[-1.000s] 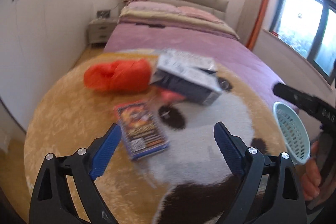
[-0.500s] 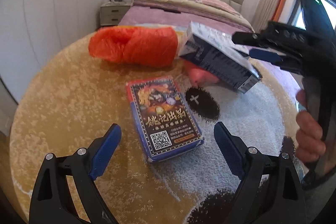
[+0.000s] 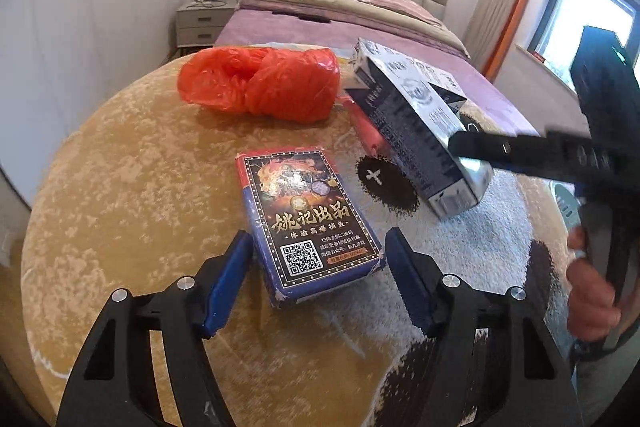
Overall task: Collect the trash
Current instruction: 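Move the left gripper to the card box while the right gripper grasps a white milk carton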
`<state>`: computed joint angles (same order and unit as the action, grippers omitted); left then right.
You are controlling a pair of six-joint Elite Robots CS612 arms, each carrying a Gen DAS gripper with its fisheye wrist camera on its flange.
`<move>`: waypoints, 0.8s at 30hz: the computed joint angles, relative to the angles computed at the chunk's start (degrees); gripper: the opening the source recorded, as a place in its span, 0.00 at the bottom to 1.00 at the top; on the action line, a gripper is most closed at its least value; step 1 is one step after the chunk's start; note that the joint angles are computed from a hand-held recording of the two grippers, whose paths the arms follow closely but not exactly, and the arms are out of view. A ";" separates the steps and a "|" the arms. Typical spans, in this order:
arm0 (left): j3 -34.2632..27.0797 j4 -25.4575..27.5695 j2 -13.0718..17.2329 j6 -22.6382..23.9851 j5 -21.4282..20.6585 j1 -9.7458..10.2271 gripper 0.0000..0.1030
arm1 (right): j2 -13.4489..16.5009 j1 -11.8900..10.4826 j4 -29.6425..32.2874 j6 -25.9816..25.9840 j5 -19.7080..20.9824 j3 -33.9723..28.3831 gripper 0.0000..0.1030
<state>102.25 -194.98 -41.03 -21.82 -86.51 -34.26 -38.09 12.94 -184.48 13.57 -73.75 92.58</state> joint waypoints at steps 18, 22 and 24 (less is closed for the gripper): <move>1.36 -4.63 0.15 -0.64 -3.37 0.17 0.62 | 0.08 3.74 -4.78 1.06 -17.22 0.70 0.50; 2.01 -6.71 -0.06 -0.10 -4.21 -0.58 0.62 | -1.86 3.38 -9.53 2.35 -19.28 4.80 0.50; 2.10 -7.39 -0.21 0.40 -4.65 -1.16 0.62 | -2.93 3.29 -11.64 2.51 -21.60 7.14 0.50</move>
<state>104.35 -202.36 -41.23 -21.42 -91.17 -35.42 -41.02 16.23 -196.12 16.08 -95.35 99.71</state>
